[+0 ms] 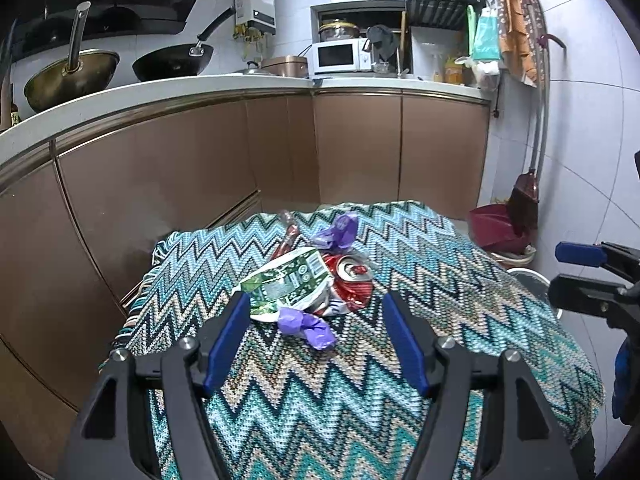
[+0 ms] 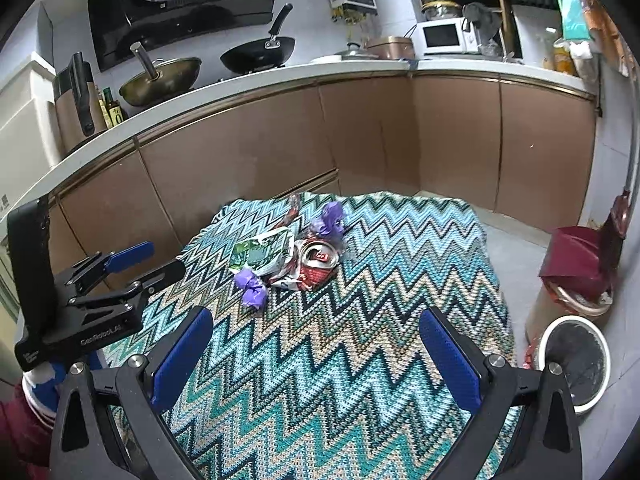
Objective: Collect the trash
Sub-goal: 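Move both open tools back over the remaining trash on the blanket, then grasp the green juice carton with left tool while right tool grasps a crushed red can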
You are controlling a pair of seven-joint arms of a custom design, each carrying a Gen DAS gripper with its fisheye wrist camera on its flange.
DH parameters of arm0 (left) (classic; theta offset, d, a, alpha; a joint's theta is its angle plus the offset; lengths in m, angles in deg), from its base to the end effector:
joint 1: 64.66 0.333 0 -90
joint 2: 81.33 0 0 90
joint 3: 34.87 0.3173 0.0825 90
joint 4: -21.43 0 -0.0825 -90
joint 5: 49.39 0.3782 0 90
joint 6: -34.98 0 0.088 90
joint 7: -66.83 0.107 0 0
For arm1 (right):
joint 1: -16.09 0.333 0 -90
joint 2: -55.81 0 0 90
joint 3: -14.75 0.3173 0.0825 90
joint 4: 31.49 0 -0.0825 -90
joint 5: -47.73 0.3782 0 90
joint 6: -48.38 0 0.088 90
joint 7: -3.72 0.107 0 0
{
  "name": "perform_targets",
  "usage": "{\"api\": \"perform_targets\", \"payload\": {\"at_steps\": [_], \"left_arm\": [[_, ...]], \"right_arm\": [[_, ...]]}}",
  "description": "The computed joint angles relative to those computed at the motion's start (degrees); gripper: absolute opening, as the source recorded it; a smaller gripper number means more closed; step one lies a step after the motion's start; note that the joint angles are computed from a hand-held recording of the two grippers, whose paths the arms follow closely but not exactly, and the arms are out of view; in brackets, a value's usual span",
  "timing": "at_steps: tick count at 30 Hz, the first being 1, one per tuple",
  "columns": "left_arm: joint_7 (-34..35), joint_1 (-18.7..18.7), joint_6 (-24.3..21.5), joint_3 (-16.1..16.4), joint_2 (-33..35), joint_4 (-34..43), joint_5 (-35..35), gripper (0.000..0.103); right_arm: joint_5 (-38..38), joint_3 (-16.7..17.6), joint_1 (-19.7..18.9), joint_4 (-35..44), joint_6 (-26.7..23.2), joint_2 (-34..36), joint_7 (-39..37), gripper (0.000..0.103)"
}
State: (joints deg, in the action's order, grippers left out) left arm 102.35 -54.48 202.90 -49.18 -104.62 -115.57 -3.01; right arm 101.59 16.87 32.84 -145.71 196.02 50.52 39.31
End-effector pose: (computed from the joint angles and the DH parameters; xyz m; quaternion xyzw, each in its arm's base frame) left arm 0.4585 -0.0928 0.5604 -0.6546 0.5747 -0.3024 0.3871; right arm 0.5443 0.1722 0.5768 -0.7921 0.3996 -0.1012 0.4502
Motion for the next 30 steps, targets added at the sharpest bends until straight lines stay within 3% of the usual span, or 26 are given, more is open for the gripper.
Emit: {"api": "perform_targets", "payload": {"at_steps": [9,12,15,19,23,24,26,30], "left_arm": [[0.1,0.9,-0.1,2.2,4.6,1.6,0.3,0.067],[2.1,0.3,1.4,4.7,5.7,1.0,-1.4,0.067],[8.4,-2.1,3.4,9.1,6.8,-0.3,-8.0,0.067],[23.8,-9.9,4.2,17.8,9.1,-0.7,-24.1,0.067],[46.9,-24.2,3.1,31.1,13.1,2.4,-50.0,0.067],[51.5,-26.5,2.6,33.0,14.3,3.6,-55.5,0.067],[58.4,-28.6,1.4,35.0,17.1,6.6,-63.7,0.067],[67.5,-27.4,-2.2,34.4,23.1,12.9,-74.9,0.066]], "right_arm": [[-2.6,0.6,-1.4,5.6,-4.9,6.0,3.0,0.103],[-3.8,1.1,-2.1,7.7,-6.3,8.2,3.6,0.103],[-4.7,1.6,-2.7,9.8,-7.4,10.3,3.7,0.102],[-6.0,2.3,-3.5,13.6,-9.9,14.1,4.5,0.096],[-7.4,3.3,-4.3,18.6,-12.5,18.7,6.2,0.090],[-7.8,3.5,-4.4,20.3,-13.1,20.1,6.8,0.088],[-8.6,4.1,-4.6,23.1,-14.1,22.5,8.0,0.085],[-10.5,5.1,-5.0,29.4,-16.3,27.6,10.1,0.080]]}}
